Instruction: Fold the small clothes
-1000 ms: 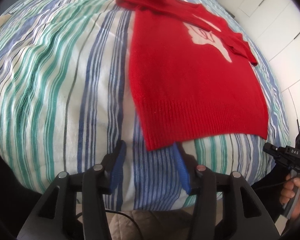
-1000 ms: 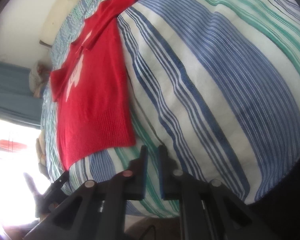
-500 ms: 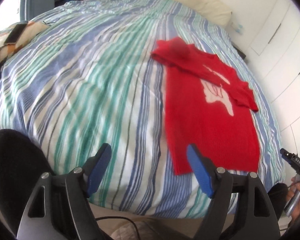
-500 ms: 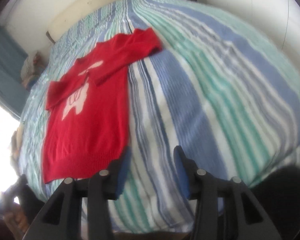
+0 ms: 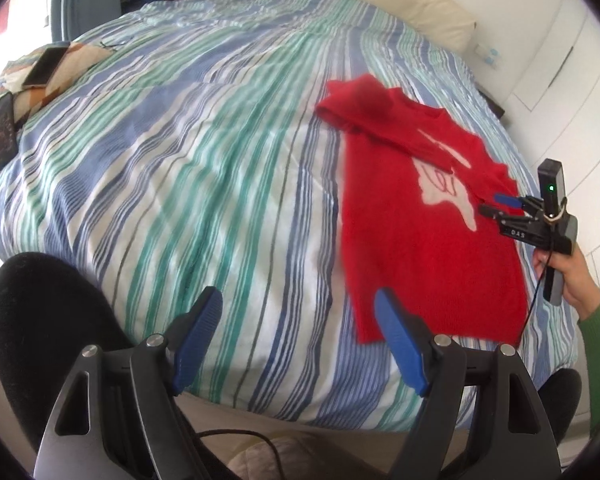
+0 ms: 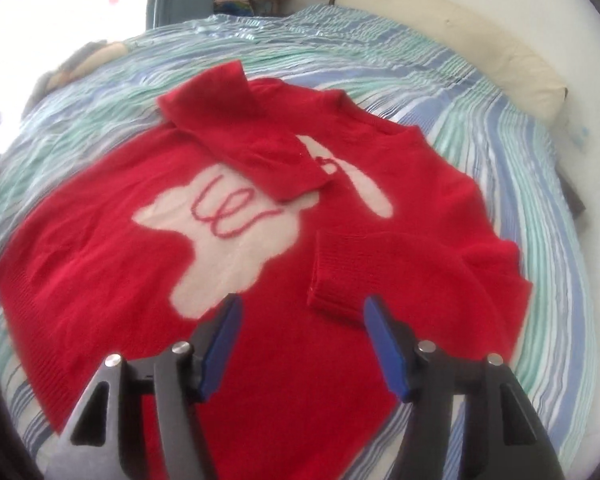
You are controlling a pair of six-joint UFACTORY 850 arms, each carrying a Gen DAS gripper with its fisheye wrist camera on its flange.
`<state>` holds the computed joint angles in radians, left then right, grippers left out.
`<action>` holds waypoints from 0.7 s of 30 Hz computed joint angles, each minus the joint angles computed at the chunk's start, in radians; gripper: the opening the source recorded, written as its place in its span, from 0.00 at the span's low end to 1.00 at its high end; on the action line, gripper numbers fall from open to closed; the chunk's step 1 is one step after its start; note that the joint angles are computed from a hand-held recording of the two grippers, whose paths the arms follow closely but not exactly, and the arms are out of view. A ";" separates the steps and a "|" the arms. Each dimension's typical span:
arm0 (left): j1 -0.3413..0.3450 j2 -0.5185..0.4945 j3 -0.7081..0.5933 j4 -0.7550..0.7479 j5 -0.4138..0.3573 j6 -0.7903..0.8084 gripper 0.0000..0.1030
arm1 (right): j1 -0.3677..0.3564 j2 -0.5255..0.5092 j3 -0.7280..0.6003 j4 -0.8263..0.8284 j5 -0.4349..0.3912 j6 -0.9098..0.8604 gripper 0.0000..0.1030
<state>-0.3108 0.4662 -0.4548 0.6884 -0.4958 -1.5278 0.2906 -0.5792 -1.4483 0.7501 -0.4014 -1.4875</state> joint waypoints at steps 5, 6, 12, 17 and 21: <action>0.031 -0.004 0.013 -0.059 -0.015 0.042 0.79 | -0.012 -0.152 -0.189 -0.171 -0.065 0.286 0.12; 0.038 -0.004 0.016 -0.072 -0.009 0.052 0.79 | -0.030 -0.144 -0.191 -0.115 -0.066 0.275 0.06; 0.041 -0.033 0.003 -0.094 0.022 0.080 0.79 | -0.253 -0.089 -0.233 0.272 -0.074 0.287 0.06; 0.015 -0.078 -0.041 -0.087 0.047 0.082 0.79 | -0.446 -0.126 -0.276 0.299 -0.034 0.574 0.06; -0.011 -0.126 -0.090 -0.100 0.045 0.119 0.79 | -0.507 -0.159 -0.254 0.317 -0.078 0.601 0.06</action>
<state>-0.3213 0.3400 -0.5452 0.5883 -0.4505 -1.4084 -0.2167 -0.7378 -1.7026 1.0675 -0.4796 -0.8868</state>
